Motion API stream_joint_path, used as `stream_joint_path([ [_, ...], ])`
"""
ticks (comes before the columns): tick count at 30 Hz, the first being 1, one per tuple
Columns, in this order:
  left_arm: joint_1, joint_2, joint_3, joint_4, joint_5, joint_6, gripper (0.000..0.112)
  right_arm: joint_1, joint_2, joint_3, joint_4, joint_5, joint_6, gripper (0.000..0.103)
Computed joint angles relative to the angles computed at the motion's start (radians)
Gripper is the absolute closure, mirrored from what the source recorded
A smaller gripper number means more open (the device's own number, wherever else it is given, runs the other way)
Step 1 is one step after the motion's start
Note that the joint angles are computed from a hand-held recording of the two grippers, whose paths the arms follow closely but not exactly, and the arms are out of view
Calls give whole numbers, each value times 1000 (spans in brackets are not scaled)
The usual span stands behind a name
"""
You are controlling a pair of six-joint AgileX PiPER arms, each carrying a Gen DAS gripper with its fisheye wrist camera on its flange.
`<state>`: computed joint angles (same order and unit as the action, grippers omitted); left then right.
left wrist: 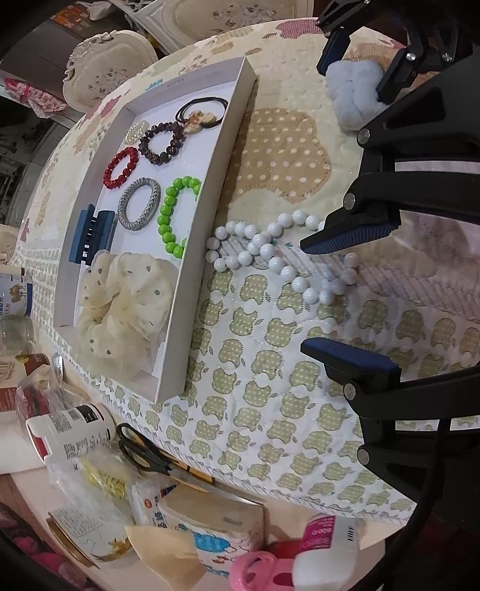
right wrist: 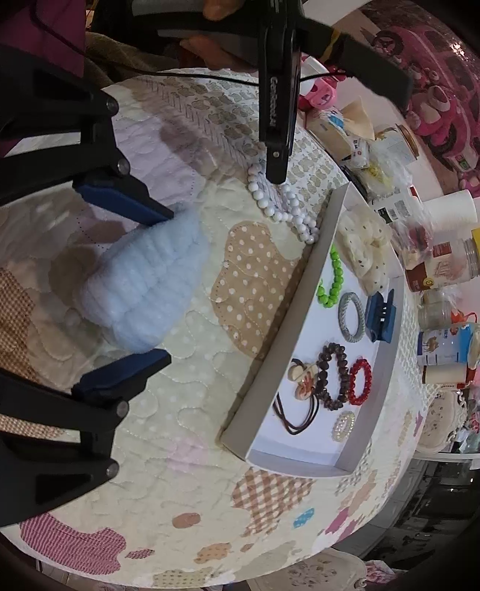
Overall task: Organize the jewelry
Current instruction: 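Move the left tool to the white pearl strand while the right approaches the blue fuzzy scrunchie, then grasp the white pearl strand with the left tool while the right grasps the blue scrunchie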
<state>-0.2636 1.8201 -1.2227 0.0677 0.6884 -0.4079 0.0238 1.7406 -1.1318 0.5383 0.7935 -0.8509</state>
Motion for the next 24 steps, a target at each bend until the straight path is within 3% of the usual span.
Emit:
stream_joint_path([
  [11,-15,69,-59,52,-6,14,75,-14,19,-12,35,7,-5,35],
  [15,-16,68,-55,30,-37,37,109,-18,23,-16,43,10,-6,54],
  [19,-10,45,-46,-1,-44,41,112,-26,6,-13,57,10,-24,69],
  [24,-9,-36,-42,-39,-37,55,112,-55,-17,-27,97,39,-52,71],
])
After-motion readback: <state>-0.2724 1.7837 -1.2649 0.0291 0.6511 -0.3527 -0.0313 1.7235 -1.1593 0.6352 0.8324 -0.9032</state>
